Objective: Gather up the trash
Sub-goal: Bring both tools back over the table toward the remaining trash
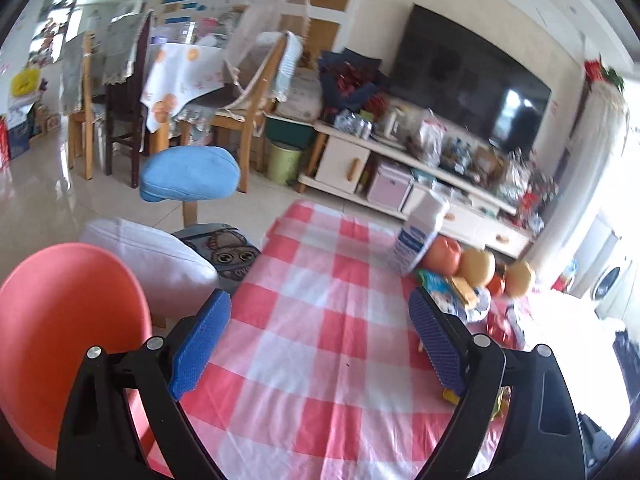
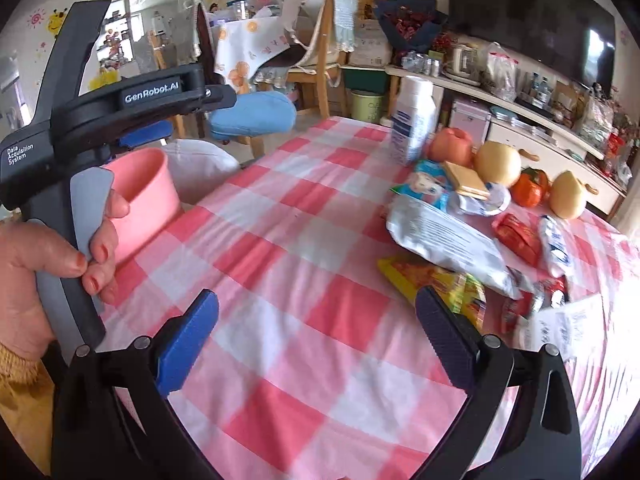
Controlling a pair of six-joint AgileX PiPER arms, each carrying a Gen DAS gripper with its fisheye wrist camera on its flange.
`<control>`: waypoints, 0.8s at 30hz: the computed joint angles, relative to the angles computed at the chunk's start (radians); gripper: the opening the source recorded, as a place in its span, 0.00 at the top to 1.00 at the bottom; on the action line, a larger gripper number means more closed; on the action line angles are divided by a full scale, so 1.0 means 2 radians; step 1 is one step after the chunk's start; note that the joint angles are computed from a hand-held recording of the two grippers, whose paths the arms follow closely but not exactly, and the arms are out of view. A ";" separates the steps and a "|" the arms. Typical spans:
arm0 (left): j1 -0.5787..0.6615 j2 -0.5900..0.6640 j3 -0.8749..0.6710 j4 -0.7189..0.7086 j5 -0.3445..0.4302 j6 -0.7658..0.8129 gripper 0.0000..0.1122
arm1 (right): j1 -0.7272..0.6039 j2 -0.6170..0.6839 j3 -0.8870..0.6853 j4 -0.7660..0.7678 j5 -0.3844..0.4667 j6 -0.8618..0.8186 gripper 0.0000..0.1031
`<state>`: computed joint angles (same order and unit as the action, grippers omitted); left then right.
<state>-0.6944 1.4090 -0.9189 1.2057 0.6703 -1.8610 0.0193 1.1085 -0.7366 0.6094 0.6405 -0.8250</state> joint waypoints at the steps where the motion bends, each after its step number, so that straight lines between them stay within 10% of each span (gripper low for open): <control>1: -0.002 0.010 -0.007 -0.006 0.002 0.009 0.20 | -0.011 0.001 -0.002 -0.003 0.004 0.005 0.04; 14: -0.010 0.088 -0.082 -0.114 -0.059 0.128 0.20 | -0.289 0.072 -0.053 0.190 0.088 -0.235 0.04; 24: -0.001 0.240 -0.340 -0.336 0.003 0.405 0.20 | -0.352 0.284 -0.263 0.168 0.145 -0.121 0.04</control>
